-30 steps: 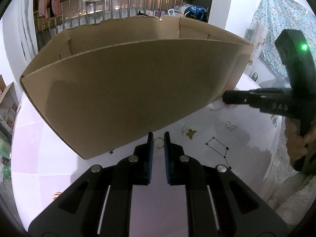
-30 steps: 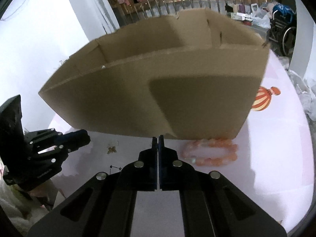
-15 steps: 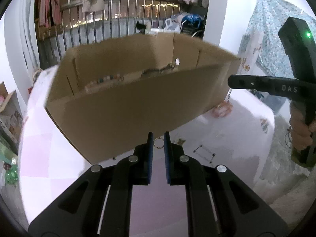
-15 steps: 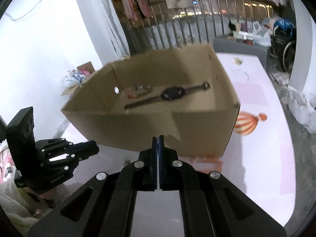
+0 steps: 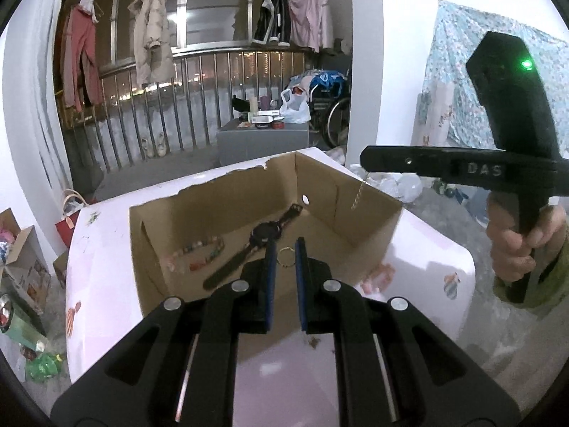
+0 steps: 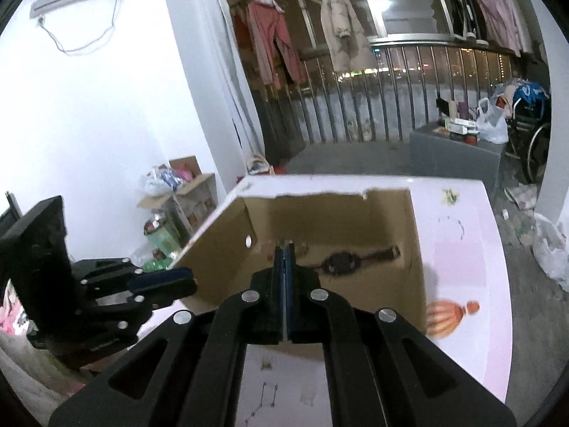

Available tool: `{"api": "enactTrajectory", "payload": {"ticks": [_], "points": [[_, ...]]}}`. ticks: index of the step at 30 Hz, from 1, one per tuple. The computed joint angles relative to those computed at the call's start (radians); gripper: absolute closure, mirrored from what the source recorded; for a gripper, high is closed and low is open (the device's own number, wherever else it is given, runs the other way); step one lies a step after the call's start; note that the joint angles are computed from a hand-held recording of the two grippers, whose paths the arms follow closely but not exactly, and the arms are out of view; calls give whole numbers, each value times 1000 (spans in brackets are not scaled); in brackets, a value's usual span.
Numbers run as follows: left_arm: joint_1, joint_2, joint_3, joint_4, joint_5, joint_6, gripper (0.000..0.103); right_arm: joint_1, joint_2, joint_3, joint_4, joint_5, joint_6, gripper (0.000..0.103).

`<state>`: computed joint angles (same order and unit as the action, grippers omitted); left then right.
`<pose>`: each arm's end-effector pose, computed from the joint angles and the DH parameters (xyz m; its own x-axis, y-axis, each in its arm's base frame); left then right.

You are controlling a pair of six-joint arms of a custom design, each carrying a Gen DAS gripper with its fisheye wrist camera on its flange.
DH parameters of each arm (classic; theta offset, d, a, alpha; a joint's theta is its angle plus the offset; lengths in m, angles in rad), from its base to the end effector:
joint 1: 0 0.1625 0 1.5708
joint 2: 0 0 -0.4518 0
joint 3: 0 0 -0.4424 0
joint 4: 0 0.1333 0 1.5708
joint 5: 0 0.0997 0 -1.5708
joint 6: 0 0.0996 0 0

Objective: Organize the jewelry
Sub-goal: 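Carry the ring and chain over the box and open both grippers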

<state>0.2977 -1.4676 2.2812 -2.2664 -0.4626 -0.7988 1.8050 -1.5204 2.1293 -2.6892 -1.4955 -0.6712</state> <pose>-0.3594 -0.3429 0.2345 -0.7013 0.1105 -0.7043 0.6406 0.5310 -0.5546 0.2579 -0.4742 0.3226 -0.6269 -0.7373 0.2519 -0.7566 0.4988 -0.4228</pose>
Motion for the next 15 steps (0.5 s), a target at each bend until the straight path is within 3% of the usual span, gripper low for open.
{"api": "enactTrajectory", "payload": {"ticks": [5,10,15], "points": [[107,52,-50,-125,-74,126,93,-14,85,-84,91,-25,25,102],[223,108,-138,-39,-155,80,93,-18,194,-167,179,-151,75,102],[270,126,-149,-33,-183,20,93,-18,245,-189,183,-233,89,102]]}}
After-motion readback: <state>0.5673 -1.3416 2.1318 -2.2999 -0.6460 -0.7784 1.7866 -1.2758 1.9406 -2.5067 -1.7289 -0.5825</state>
